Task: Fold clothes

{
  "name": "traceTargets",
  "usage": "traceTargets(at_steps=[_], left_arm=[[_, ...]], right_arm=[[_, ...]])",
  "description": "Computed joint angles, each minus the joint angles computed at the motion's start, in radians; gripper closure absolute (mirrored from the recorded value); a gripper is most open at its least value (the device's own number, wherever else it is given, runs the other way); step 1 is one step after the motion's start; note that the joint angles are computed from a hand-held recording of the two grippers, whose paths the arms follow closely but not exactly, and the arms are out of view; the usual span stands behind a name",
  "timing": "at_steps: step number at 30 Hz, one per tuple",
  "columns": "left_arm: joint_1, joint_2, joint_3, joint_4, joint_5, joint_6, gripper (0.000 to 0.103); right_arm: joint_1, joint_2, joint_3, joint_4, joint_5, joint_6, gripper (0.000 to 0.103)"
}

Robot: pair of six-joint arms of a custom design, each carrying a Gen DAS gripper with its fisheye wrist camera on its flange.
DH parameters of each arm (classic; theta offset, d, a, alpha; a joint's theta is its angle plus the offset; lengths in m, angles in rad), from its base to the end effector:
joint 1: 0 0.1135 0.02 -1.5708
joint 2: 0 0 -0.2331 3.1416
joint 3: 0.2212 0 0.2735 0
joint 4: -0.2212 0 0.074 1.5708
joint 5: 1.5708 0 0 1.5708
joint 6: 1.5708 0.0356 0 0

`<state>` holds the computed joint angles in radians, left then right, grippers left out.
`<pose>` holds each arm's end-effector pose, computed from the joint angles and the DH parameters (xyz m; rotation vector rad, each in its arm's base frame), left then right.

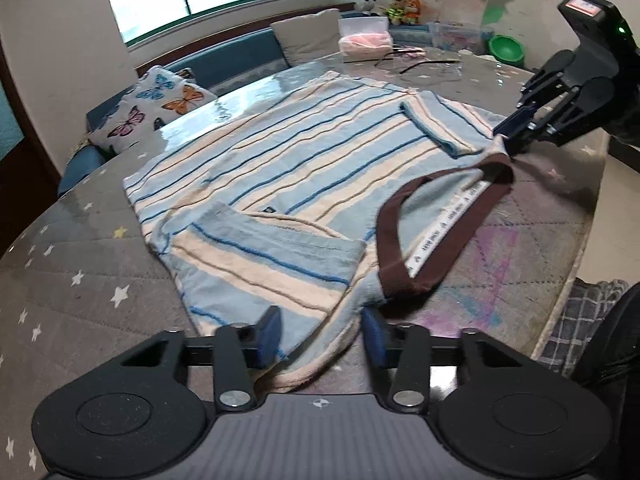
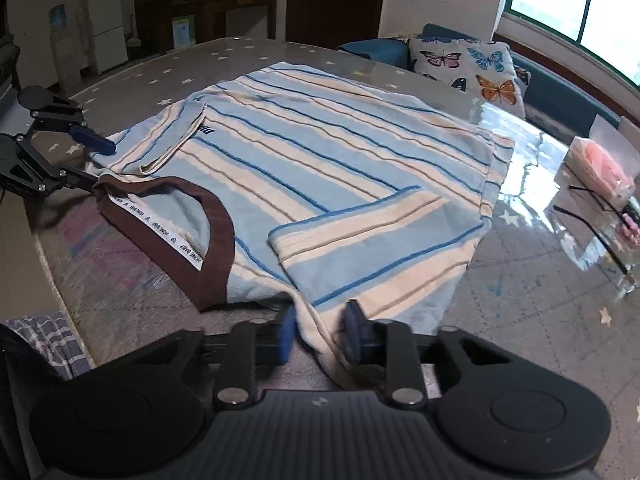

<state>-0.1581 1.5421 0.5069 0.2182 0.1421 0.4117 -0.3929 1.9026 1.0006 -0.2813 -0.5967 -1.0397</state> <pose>0.2716 -0.0484 0.0680 0.7323 2.2621 -0.0488 0.3287 -0.1146 0.0660 -0.9207 2.2810 0.2532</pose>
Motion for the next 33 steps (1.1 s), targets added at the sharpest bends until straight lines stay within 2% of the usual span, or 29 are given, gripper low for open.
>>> traceTargets(at_steps=[1,2,4,6,10,13,18,21,25,28,31,33], left_arm=[[-0.003,0.001,0.003,-0.006,0.005,0.001,0.075],[-0.006,0.005,0.008,-0.011,0.007,0.001,0.078],[-0.014,0.008,0.008,-0.006,-0.005,0.003,0.092],[-0.016,0.0,0.001,0.001,-0.013,-0.012,0.096],[-0.028,-0.092,-0.066,0.02,-0.026,-0.052,0.098],[-0.039,-0.222,-0.137,-0.002,-0.046,-0.093,0.099],[-0.065,-0.583,-0.268,-0.149,-0.094,-0.185,0.099],[-0.066,-0.659,-0.259,-0.188,-0.109,-0.211,0.099],[-0.053,-0.494,-0.142,-0.092,-0.144,-0.21,0.099],[-0.02,-0.307,-0.006,-0.019,-0.143,-0.218,0.099],[0.006,-0.109,0.177,-0.018,-0.139,-0.232,0.099],[0.025,0.033,0.333,-0.061,-0.129,-0.237,0.099]], right_arm=[[0.002,-0.003,-0.005,0.003,-0.004,0.005,0.092],[0.004,-0.011,-0.019,0.017,-0.005,0.014,0.093],[0.011,-0.033,-0.056,0.061,0.0,0.024,0.095],[0.007,-0.05,-0.076,0.077,-0.01,0.032,0.096],[-0.017,-0.107,-0.124,0.107,-0.053,0.061,0.098],[-0.042,-0.169,-0.17,0.095,-0.085,0.044,0.098],[-0.119,-0.37,-0.288,0.014,-0.169,-0.027,0.099],[-0.146,-0.484,-0.336,-0.013,-0.206,-0.025,0.099],[-0.103,-0.504,-0.301,0.039,-0.214,0.066,0.099],[-0.042,-0.441,-0.223,0.113,-0.193,0.14,0.099],[0.024,-0.329,-0.102,0.166,-0.142,0.222,0.099],[0.069,-0.228,0.011,0.178,-0.106,0.27,0.099]])
